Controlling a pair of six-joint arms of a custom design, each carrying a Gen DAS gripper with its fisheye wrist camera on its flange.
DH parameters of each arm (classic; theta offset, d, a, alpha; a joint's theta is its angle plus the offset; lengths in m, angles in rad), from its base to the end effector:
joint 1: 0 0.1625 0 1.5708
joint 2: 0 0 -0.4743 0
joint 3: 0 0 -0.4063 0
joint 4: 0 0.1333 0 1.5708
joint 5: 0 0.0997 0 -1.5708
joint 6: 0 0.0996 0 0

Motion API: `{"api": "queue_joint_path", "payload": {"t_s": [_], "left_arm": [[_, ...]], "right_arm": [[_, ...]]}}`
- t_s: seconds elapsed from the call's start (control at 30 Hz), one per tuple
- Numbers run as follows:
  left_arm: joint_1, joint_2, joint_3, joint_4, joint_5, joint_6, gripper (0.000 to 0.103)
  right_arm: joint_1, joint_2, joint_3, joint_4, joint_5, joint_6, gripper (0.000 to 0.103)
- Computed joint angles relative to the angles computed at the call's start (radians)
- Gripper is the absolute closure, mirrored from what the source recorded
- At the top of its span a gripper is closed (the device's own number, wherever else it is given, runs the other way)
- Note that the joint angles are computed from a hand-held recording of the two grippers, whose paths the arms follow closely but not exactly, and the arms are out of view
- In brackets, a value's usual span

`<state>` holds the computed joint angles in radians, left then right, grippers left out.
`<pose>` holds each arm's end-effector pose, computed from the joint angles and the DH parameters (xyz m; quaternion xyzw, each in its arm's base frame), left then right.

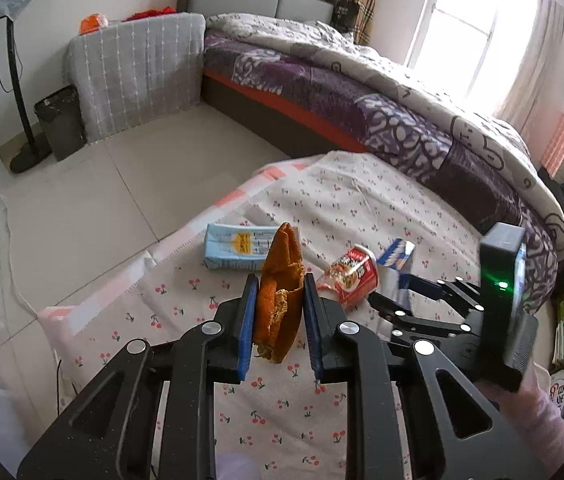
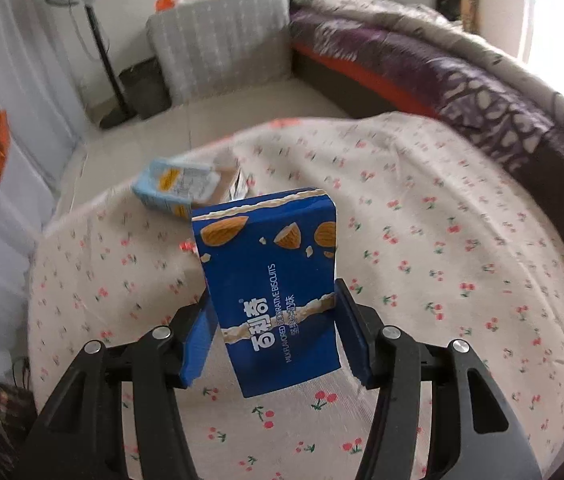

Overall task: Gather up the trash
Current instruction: 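Grasp the blue biscuit box with the right tool while the left tool holds the wrapper, then carry the wrapper and biscuit box to the bin and open both tools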

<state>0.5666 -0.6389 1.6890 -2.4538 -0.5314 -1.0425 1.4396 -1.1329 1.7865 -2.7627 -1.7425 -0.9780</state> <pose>-0.4500 -0.5460 0.0265 0.0249 0.8656 -0.3849 0.3194 0.0290 -0.6691 0.3119 0.3738 -0.8850 0.1817 0.2098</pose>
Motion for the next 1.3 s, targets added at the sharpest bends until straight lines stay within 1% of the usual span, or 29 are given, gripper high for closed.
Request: {"api": "queue_joint_path", "payload": {"t_s": [0.2,0.37,0.57,0.67,0.8,0.9,1.07,1.3], "left_arm": [[-0.009,0.005,-0.004,-0.015,0.02,0.01,0.082],[-0.016,0.016,-0.009,-0.028,0.034,0.02,0.082],[-0.023,0.036,-0.023,-0.018,0.058,0.017,0.082],[-0.025,0.048,-0.034,-0.001,0.067,0.02,0.082],[-0.027,0.067,-0.052,0.008,0.072,0.025,0.082],[-0.027,0.08,-0.065,0.01,0.072,0.031,0.082],[-0.028,0.112,-0.104,-0.002,0.068,0.06,0.082],[-0.04,0.179,-0.18,-0.084,0.053,0.169,0.082]], "right_arm": [[0.008,-0.061,0.051,-0.073,0.024,0.065,0.048],[0.004,-0.11,0.089,-0.116,0.021,0.146,0.048],[-0.014,-0.169,0.128,-0.135,0.026,0.225,0.048],[-0.038,-0.201,0.143,-0.13,0.054,0.258,0.048],[-0.067,-0.226,0.173,-0.183,0.064,0.239,0.047],[-0.095,-0.242,0.172,-0.164,0.071,0.256,0.047],[-0.113,-0.278,0.17,-0.148,0.086,0.251,0.047],[-0.155,-0.326,0.148,-0.121,0.111,0.265,0.047]]}}
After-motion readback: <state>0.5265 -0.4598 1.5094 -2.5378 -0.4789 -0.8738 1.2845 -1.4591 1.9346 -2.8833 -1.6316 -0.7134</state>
